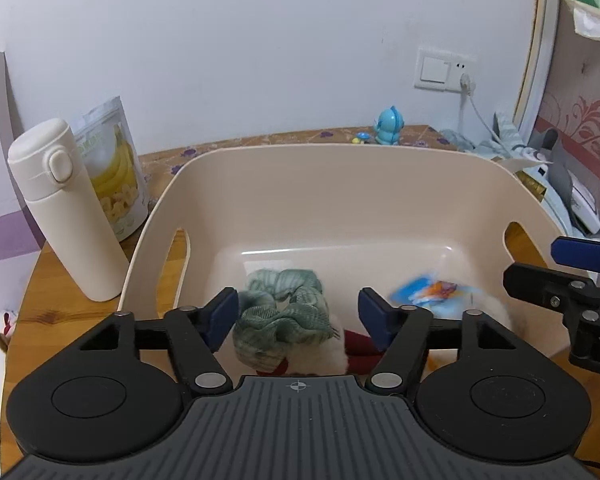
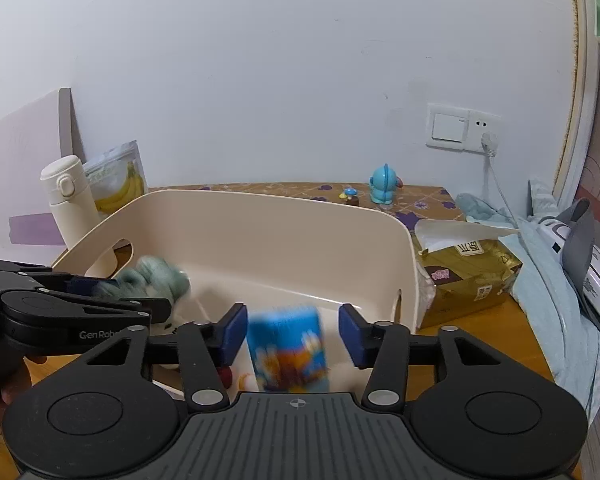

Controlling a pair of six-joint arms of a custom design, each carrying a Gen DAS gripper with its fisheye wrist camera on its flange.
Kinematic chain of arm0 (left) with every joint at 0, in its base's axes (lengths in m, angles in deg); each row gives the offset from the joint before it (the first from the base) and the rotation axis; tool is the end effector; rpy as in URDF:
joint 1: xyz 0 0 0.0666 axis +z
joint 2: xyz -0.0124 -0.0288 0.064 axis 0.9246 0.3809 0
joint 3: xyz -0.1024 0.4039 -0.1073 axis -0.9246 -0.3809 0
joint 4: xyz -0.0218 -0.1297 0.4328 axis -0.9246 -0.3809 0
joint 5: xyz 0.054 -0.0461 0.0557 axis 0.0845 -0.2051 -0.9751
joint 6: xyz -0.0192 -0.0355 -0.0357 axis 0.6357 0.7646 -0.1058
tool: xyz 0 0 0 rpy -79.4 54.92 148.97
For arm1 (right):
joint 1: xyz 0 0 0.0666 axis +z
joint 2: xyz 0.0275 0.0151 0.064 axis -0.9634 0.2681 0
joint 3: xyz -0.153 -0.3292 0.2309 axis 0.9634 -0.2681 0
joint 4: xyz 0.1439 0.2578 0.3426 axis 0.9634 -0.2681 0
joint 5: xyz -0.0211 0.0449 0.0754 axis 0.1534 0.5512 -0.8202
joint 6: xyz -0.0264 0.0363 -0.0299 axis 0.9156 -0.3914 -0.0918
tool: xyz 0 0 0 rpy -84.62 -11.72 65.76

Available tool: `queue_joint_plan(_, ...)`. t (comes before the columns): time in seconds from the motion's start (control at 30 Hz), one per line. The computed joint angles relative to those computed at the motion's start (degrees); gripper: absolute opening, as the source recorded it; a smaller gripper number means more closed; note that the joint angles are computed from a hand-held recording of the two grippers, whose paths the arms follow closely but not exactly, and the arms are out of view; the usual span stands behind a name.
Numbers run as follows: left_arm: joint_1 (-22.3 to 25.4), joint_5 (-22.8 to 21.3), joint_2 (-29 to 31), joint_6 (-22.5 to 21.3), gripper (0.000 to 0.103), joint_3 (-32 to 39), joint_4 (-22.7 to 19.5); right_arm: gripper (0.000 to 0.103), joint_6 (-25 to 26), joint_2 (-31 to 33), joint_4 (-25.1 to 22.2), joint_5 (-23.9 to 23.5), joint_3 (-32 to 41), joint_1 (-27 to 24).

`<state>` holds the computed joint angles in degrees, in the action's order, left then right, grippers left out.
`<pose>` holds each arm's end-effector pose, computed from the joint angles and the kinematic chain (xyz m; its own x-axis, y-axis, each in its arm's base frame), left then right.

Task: Organize objects
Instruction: 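Lower the scrunchie into the bin with the left tool while the right tool drops the tissue pack in, then withdraw both tools from the bin toward the remaining items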

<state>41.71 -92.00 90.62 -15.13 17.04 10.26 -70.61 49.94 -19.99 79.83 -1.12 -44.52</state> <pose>0.3965 -0.1730 0.4786 -0.6405 -0.1795 -0.7467 -0.2813 0.9596 0.0106 0.4362 0.2512 0.4807 -0.5405 -0.2430 -0.8055 -0.4792 0.8758 0.0573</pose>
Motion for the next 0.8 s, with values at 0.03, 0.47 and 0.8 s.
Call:
queue_joint_plan(0.03,-0.2,-0.2,-0.1,-0.1,0.069,0.0,0.0,0.062,0.0,-0.2,0.0,0.0,-0.1,-0.1)
queue_joint_plan(0.47,-4.0,-5.1,-3.2,0.5,0.076,-0.7,-1.5,0.079,0.4,-4.6,-0.1,0.0,-2.8,-1.2)
queue_joint_plan(0.8,-8.1,-10.0,-6.8,2.5,0.078,-3.6,-2.8,0.09,0.4,-7.9,-0.9,-0.4,-5.4,-1.6)
